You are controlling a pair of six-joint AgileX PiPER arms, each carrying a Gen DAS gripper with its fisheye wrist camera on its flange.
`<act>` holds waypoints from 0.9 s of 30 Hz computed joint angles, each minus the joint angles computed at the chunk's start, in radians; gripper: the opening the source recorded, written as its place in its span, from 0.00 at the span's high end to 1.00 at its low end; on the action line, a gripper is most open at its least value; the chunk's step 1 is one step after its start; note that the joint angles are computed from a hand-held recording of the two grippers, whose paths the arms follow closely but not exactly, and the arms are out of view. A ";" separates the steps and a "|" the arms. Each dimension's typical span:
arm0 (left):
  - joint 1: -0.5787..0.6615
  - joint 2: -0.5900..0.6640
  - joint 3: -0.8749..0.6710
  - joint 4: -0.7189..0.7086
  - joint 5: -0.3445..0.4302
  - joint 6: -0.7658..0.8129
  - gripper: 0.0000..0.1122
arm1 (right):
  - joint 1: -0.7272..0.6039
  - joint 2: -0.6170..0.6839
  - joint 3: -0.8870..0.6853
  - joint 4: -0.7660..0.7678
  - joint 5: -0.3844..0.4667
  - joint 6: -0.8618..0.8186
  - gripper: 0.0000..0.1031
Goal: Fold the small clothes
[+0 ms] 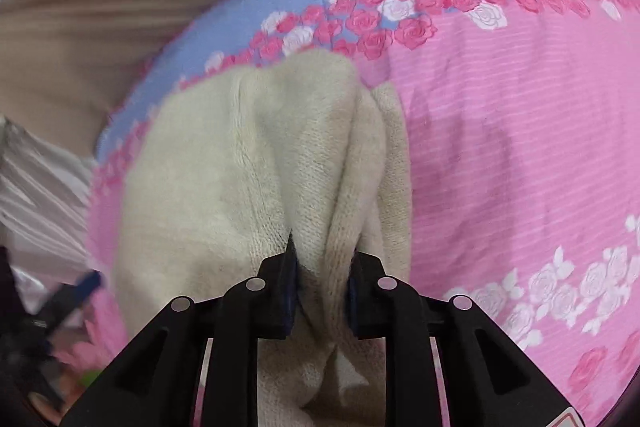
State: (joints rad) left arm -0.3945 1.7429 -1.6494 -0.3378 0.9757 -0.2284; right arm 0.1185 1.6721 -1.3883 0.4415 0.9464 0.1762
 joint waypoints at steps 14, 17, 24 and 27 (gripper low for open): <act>-0.089 0.162 -0.174 0.204 0.140 -0.013 0.31 | 0.119 -0.108 0.155 -0.088 -0.028 0.060 1.00; -0.085 0.164 -0.170 0.210 0.142 -0.006 0.31 | 0.125 -0.118 0.079 -0.123 0.033 0.099 1.00; -0.080 0.161 -0.156 0.210 0.133 -0.019 0.29 | 0.141 -0.044 -0.124 -0.245 0.102 0.160 0.80; -0.083 0.160 -0.150 0.216 0.130 -0.016 0.28 | 0.126 0.008 -0.181 -0.318 0.118 0.188 0.46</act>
